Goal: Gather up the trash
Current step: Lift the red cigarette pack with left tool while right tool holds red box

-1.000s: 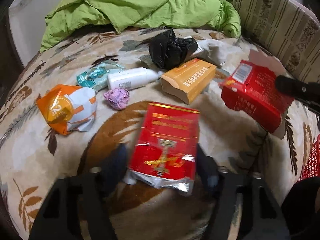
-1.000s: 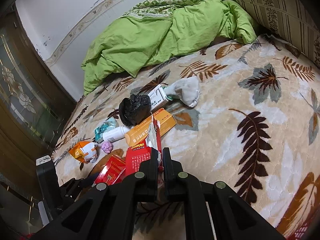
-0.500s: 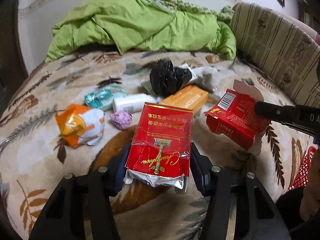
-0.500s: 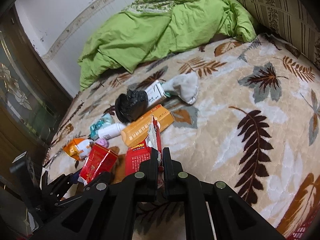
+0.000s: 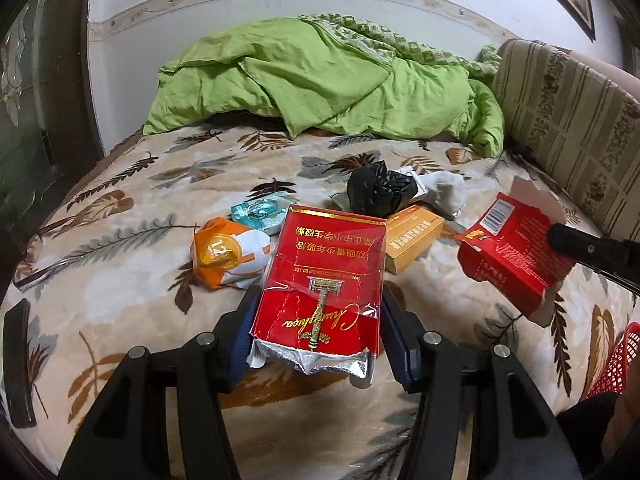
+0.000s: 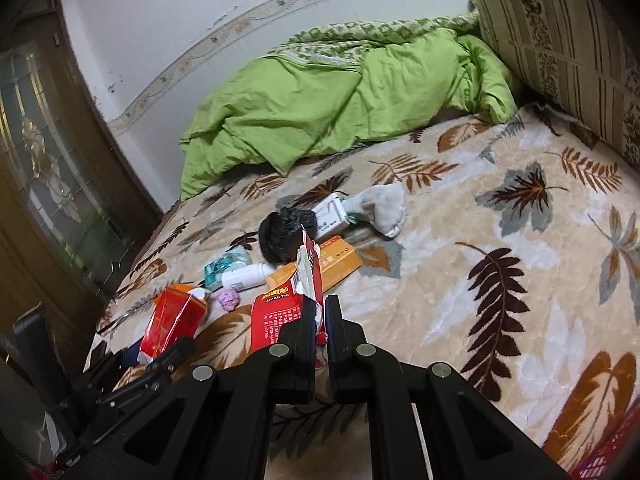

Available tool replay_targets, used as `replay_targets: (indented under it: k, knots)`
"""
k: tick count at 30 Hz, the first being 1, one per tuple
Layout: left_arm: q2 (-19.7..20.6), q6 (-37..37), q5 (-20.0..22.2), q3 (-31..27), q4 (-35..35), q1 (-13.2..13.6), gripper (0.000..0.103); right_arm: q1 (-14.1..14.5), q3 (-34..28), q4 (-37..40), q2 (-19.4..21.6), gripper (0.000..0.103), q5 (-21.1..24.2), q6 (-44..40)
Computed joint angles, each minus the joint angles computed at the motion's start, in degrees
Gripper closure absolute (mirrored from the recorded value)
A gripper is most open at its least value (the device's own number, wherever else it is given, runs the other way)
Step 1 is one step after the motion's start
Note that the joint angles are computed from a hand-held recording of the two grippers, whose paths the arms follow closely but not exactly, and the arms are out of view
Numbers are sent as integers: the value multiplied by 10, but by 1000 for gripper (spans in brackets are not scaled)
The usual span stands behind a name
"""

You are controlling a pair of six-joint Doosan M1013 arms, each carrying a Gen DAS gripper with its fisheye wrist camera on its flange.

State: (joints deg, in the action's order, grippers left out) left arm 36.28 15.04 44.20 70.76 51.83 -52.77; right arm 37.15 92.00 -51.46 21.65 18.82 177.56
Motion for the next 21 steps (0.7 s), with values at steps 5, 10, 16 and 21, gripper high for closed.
replay_targets:
  k: [5,10,16,21]
  knots:
    - [2,2,11,-2,2,-1,48,1,2,1,-1,98,-3,-4]
    - [6,10,23,-8,-6,-1,48,-2,3,20,-1,98,-8,-14]
    - [6,17,22,-8,-2,-1,48,-3,7,17,-3,98,-12,-9]
    - [9,29,19,-11,-4,-3,48,-2,15,5,-9,98,-18,12]
